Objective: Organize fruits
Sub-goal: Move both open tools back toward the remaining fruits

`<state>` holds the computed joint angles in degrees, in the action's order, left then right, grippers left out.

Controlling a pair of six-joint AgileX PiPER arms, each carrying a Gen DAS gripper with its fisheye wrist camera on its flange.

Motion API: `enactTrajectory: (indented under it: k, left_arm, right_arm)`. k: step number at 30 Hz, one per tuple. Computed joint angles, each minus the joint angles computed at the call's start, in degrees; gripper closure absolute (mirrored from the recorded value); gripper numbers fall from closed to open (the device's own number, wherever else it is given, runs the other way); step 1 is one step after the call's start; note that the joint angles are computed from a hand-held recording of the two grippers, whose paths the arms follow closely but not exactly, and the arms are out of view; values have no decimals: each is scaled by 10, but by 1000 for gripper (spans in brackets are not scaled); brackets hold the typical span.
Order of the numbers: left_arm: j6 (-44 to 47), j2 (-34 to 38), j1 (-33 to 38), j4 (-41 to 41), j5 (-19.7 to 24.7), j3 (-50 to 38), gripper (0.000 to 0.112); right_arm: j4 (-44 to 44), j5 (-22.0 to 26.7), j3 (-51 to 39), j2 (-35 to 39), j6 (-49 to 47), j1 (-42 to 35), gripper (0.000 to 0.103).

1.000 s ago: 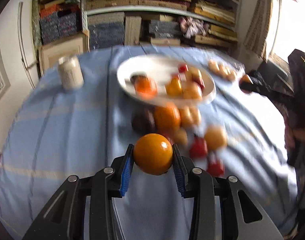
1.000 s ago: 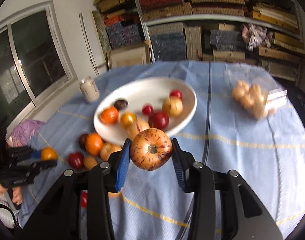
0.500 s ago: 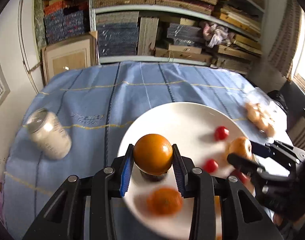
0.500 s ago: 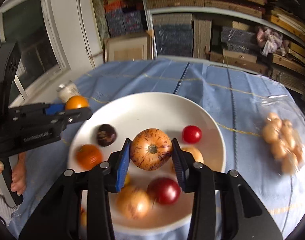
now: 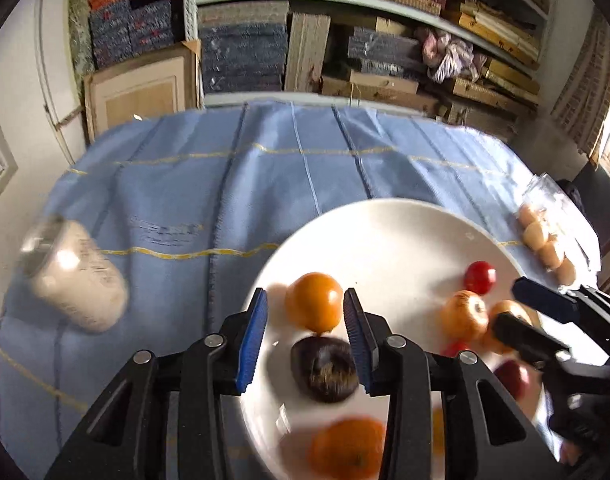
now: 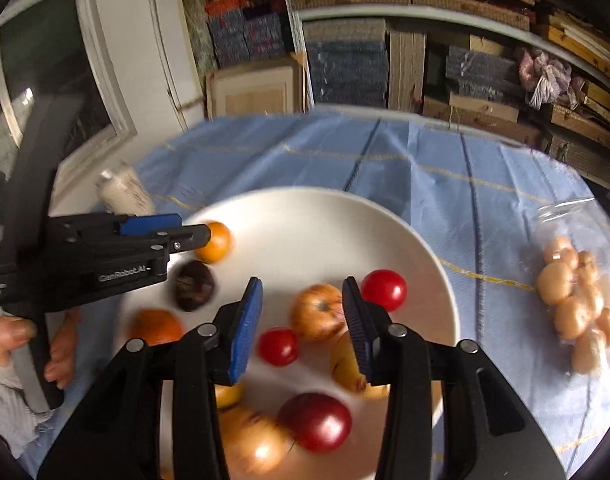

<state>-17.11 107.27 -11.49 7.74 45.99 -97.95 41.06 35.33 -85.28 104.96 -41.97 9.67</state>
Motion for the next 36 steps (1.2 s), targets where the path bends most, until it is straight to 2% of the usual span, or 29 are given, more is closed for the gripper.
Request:
enactTrajectory:
  k: [2,3,4,5,6,9,15,17,20,22,26,29,33,36]
  left_arm:
    - [-16,-65,-6,16,-10,51,70]
    - [-27,-90,-11,28,-14,73,67]
    - [-48,-129,-20,49,-19,107,60]
    - [-72,-167,-33,76,-24,142,53]
    - [-97,-194,-47,103,-26,170,51]
    - [-188,-290,-116,206,-15,277,50]
    - [-404,-402,-279,382,27,465,42]
    - [-457,-419,-312,407,28,508,42]
    - [-550,-447,-333,444,-9,571,41]
    - [-599,-451,-344,473,-14,595,41]
    - [-628,-433,-353,501,-10,602,40]
    - [-590,-434,-331,476,-46,605,40]
    - [-592,-415,-338,491,-57,600,40]
    - [-570,-385,-337,476,-56,585,40]
  right_arm:
    - [48,-1,54,-61,-43,-16,50]
    - [82,1,91,-102,-74,-28,42]
    - [110,4,122,-133,-102,-39,35]
    - [145,7,168,-177,-136,-52,33]
    - [157,15,195,-204,-151,-61,32]
    - [206,30,295,-292,-213,-87,26]
    - [354,75,475,-404,-366,-164,10]
    - [434,112,533,-406,-443,-217,9]
    - [458,105,546,-390,-475,-231,9]
    - [477,80,547,-380,-493,-232,9]
    - [472,90,542,-372,-477,-243,8]
    - [464,77,542,-373,-473,-227,6]
    - [449,64,534,-361,-455,-211,6]
    - [437,73,528,-349,-438,-212,6]
